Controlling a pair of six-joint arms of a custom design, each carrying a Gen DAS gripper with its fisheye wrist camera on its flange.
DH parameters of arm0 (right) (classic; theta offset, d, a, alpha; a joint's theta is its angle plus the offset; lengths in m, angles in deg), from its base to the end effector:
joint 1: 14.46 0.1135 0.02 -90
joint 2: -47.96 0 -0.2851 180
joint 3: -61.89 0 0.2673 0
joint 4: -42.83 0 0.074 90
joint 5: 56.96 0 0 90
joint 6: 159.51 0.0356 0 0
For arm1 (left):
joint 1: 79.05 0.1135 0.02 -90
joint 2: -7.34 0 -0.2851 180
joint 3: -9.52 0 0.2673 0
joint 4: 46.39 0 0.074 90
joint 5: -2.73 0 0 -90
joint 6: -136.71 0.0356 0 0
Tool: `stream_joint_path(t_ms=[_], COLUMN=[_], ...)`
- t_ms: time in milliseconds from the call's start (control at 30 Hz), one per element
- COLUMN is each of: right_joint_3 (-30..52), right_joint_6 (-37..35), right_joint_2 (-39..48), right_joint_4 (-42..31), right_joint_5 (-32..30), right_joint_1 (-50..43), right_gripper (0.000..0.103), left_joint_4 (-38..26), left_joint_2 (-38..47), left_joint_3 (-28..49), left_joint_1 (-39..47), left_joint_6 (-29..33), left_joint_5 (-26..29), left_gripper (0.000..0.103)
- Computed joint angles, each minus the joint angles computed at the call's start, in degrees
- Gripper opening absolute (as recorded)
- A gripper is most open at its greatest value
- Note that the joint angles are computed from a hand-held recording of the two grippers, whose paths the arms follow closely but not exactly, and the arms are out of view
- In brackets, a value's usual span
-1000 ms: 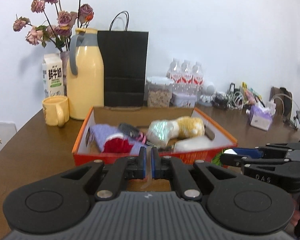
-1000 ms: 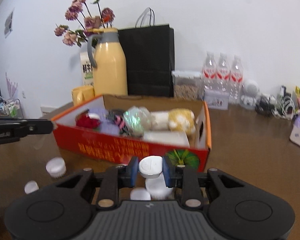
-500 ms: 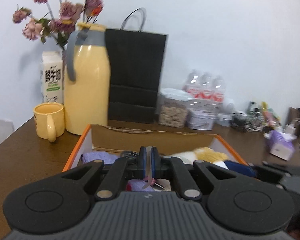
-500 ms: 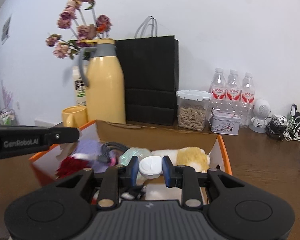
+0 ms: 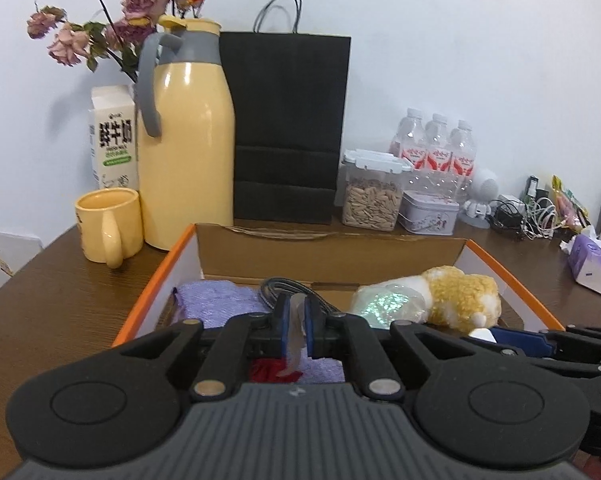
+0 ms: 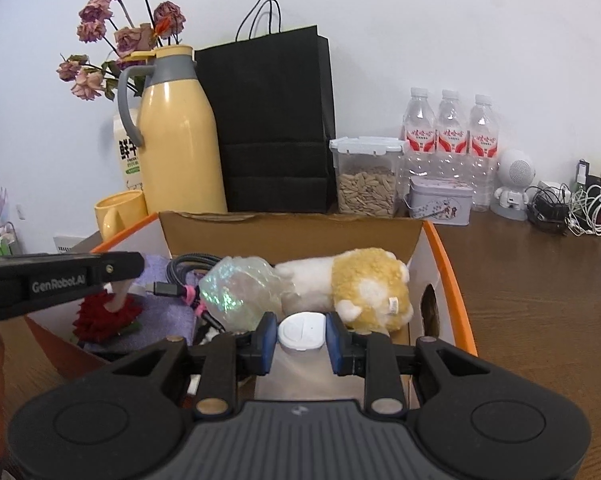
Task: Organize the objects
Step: 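Lower the hook into the box with the left tool while the right tool drops the white cap, then move both tools back toward the white caps on the table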
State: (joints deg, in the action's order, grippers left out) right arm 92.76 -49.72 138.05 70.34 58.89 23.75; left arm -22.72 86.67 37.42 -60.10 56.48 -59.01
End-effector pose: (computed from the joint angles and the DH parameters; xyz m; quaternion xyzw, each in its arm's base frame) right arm 0.2040 0.1409 0.1132 -0.0287 0.8577 0.0593 0.5099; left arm 0.2203 0.0578 0.1356 0.0593 0.8376 -0.0782 0.5374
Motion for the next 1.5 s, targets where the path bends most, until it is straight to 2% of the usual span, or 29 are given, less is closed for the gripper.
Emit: stream_joint_path(t_ms=[67,100,133,167,233,267,333,367,700,900,967,1200,1367,1500], right_joint_3=[-0.35,-0.69,-1.05,-1.42,-1.94,-2.18,-2.6,-2.58,-3.89,-5.89,-6.6,-9.45,-10.33,-10.47], right_joint_6=[0.14,0.09,-0.02,-0.12,-0.25,-0.33,-0.34,-0.31,-0.13,-0.84,-1.02,-0.14,3.37,9.15], right_joint_2=[-0.02,-0.26,-0.41,-0.57,-1.0,-1.13,-1.18,-1.26,-2.52,-5.76,-7.37,-16.14,-23.07,-28.51], right_joint_4=[0.26,0.63,1.29,1.95,2.69,3.14,3.87,3.85,4.9,5.17,4.6,-1.22,-10.4,-20.66], right_joint_5=[0.64,0.84,1.29,2.01,3.23,3.5,3.3,3.13,4.68,7.18,8.43,15.11,21.07,25.23], right_joint_1=[0.3,0.45,0.71,1.06,1.57,1.59,1.44,1.29,1.92,4.03,5.28,12.83,19.69,25.62], right_gripper=[0.034,0.041,0.053,0.06,0.081,0.086,0.101,0.103,0.103,0.103,0.103,0.103,0.103,0.103], left_joint_4=[1.22,1.98,2.85,3.92,6.46,8.36,11.08,10.47,8.87,5.55,4.25,-6.84,-16.95,-26.11], left_joint_2=[-0.44,-0.72,-1.13,-1.57,-2.07,-2.09,-1.96,-2.11,-1.91,-7.15,-9.74,-21.08,-28.51,-32.87], left_joint_3=[-0.57,-0.97,-1.43,-2.02,-3.17,-3.92,-4.91,-4.7,-3.9,-4.97,-5.61,-6.95,-7.3,-6.86], left_joint_1=[0.64,0.89,0.97,1.03,1.13,1.06,0.86,0.65,1.33,3.09,3.12,8.71,16.19,23.68], left_joint_6=[-0.41,-0.61,-0.88,-1.1,-2.03,-2.82,-3.53,-3.29,-3.34,-3.88,-4.1,-1.31,3.37,8.74], left_joint_5=[0.3,0.38,0.01,-0.48,-1.41,-2.25,-3.41,-3.86,-3.55,-0.83,-1.62,3.8,10.56,16.32], left_gripper=[0.027,0.041,0.054,0.061,0.098,0.103,0.103,0.103,0.103,0.103,0.103,0.103,0.103,0.103])
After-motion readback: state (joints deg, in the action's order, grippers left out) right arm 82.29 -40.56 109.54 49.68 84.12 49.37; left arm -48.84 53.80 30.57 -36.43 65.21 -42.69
